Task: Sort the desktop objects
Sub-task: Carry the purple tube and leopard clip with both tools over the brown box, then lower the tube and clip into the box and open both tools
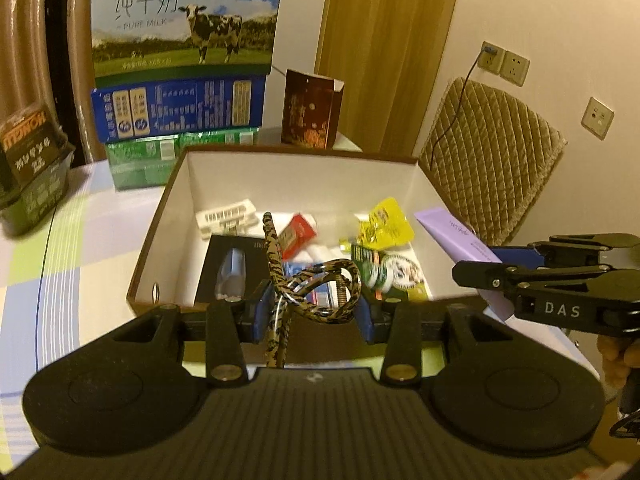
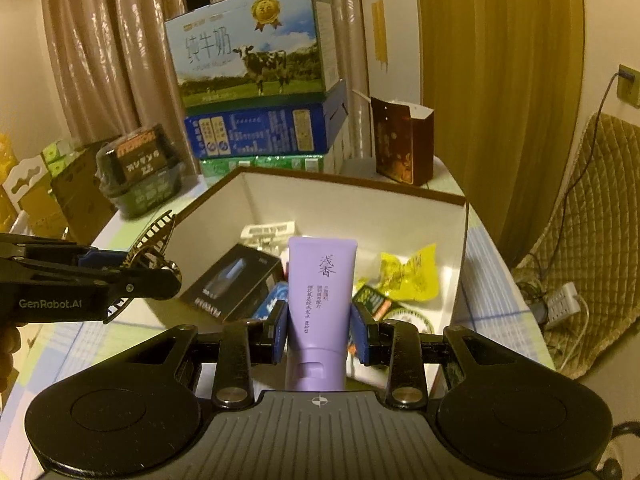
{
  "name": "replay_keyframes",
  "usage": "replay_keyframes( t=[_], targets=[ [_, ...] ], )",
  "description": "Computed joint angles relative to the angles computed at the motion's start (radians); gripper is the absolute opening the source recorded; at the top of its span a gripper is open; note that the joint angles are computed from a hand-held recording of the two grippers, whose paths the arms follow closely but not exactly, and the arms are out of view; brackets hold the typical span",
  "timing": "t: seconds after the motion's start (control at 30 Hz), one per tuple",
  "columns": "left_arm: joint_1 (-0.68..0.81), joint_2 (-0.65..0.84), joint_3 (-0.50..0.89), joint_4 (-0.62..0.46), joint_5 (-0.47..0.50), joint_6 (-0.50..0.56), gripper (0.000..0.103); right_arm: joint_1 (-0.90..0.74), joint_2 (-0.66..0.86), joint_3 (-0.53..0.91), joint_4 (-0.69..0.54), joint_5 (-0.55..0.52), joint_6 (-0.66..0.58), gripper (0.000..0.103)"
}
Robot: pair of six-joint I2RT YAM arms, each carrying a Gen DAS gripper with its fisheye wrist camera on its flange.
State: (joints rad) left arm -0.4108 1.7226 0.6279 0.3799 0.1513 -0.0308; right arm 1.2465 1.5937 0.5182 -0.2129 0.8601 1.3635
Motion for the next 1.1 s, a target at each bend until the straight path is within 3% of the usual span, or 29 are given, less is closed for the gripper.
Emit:
replay_keyframes(
  t=[0.4,0.6,1.1],
  targets=[
    [-0.017,0.194,0.268,-0.066,-0.009,0.001,0.037,-0.281,-0.012,-0.084,0.314,-0.104,-0.338,0.03],
    [-0.028,0.302,0.411,-0.128,-0.017,0.008,0.037,-0.4,0.039,-0.1,0.43,-0.171,-0.426,0.03],
    [-0.032,0.561,0.776,-0.315,-0.03,0.005,0.037,-0.667,0.194,-0.047,0.546,-0.354,-0.591,0.03]
  ],
)
